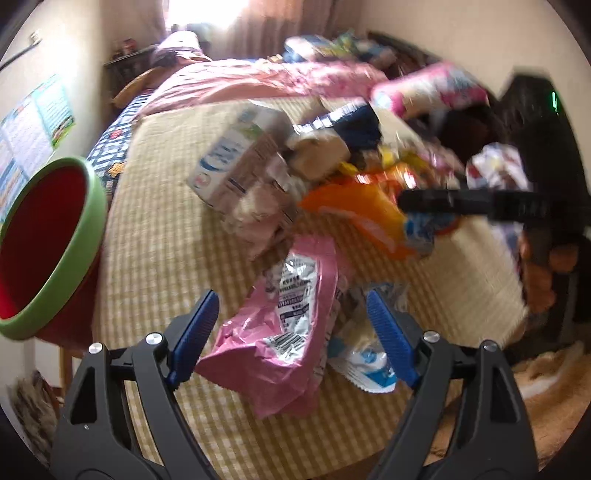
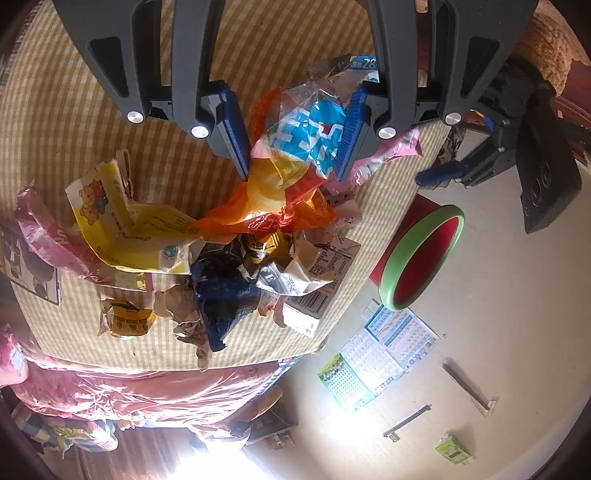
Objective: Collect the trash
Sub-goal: 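Grasp the blue-white wrapper with the right tool while the left grasps the pink bag, then carry both wrappers over the red bucket and open both tools to drop them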
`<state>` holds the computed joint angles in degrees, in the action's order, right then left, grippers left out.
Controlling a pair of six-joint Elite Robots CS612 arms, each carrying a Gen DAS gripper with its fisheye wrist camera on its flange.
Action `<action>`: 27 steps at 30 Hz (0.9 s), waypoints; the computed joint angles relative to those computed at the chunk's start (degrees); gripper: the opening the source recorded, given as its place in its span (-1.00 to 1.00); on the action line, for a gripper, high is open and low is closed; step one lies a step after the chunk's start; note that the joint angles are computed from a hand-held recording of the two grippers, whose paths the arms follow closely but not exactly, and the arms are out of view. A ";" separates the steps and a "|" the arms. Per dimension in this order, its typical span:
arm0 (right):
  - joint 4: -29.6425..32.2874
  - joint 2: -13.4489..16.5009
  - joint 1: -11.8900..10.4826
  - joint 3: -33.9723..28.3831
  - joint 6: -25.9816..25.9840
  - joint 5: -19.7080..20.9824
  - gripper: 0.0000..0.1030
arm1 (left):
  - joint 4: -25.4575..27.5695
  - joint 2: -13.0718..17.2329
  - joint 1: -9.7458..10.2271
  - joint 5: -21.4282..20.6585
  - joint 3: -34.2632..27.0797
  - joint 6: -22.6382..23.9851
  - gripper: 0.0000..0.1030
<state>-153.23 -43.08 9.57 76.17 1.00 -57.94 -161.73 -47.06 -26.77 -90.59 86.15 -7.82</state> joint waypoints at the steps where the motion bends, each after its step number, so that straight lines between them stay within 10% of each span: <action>1: 0.01 0.09 0.06 -0.15 0.00 0.12 -0.13 | 1.17 0.26 -0.07 0.10 -0.47 0.52 0.55; 10: -1.98 -0.44 0.18 0.34 -0.88 1.68 -0.14 | 5.95 1.92 0.20 -0.34 -2.23 -5.57 0.13; 27: -11.08 -0.68 1.55 -1.72 1.94 2.54 -0.15 | -13.39 -2.58 2.32 8.11 4.26 -17.45 -0.04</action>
<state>-164.31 -43.76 11.12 74.44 2.94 -55.40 -175.12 -49.64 -24.45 -82.48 90.41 -25.28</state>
